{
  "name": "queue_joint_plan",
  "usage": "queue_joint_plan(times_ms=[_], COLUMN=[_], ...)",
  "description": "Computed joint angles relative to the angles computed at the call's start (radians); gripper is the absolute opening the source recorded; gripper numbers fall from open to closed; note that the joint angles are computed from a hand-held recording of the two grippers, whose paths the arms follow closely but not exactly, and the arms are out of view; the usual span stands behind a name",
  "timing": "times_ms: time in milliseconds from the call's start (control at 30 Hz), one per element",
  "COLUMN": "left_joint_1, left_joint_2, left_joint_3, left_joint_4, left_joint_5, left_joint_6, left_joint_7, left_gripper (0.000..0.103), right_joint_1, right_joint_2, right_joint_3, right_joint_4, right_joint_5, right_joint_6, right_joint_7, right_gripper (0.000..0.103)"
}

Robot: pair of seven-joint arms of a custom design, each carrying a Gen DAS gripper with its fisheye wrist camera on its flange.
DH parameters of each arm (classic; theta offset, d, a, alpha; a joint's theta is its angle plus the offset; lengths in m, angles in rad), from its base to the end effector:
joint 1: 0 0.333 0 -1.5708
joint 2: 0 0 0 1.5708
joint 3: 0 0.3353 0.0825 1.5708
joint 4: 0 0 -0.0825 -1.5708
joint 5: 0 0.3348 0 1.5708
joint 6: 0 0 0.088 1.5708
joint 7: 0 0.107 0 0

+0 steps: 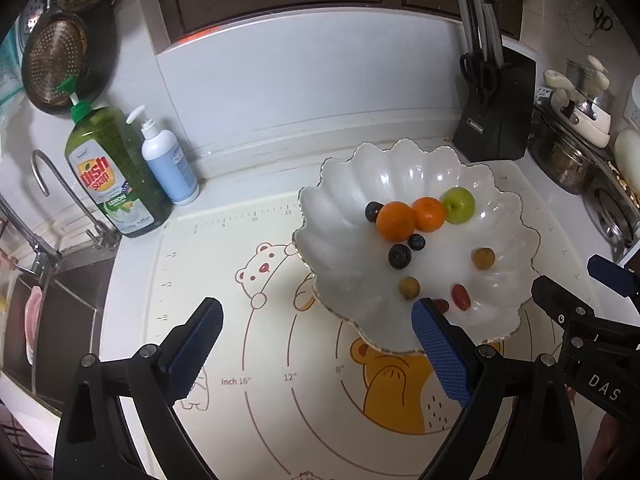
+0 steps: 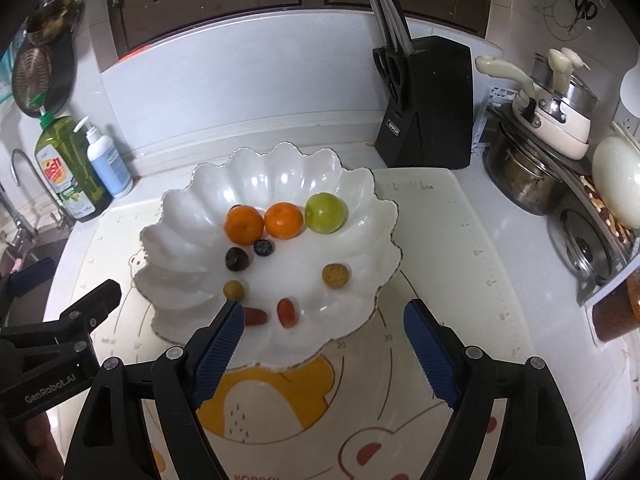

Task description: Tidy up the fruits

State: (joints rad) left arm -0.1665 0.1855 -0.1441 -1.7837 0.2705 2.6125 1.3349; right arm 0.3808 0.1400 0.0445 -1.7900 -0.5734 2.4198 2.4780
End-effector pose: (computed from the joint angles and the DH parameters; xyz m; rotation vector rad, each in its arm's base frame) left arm 0.5883 -0.1871 0.5612 -1.5908 2.0517 -0.6345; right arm 0.5475 0.2434 0.5608 -1.7264 1.9913 -0.7140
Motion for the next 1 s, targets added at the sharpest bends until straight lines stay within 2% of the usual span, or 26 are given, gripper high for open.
queue_joint_plan(times_ms=[1000], left_joint_1=[0.056], left_joint_2=[-0.228], left_joint_3=[-0.015], left_joint_4=[-0.208], left_joint_5=[-0.228], left_joint_6=[-0.028], left_joint_7=[0.222], left_gripper=[0.096], right_joint_1=[0.042], right_joint_2=[-0.143], right_joint_3=[0.095], right_joint_4=[-0.074], right_joint_5=[-0.029], right_joint_6=[-0.156], right_joint_7=[0.153], right_gripper=[0.082])
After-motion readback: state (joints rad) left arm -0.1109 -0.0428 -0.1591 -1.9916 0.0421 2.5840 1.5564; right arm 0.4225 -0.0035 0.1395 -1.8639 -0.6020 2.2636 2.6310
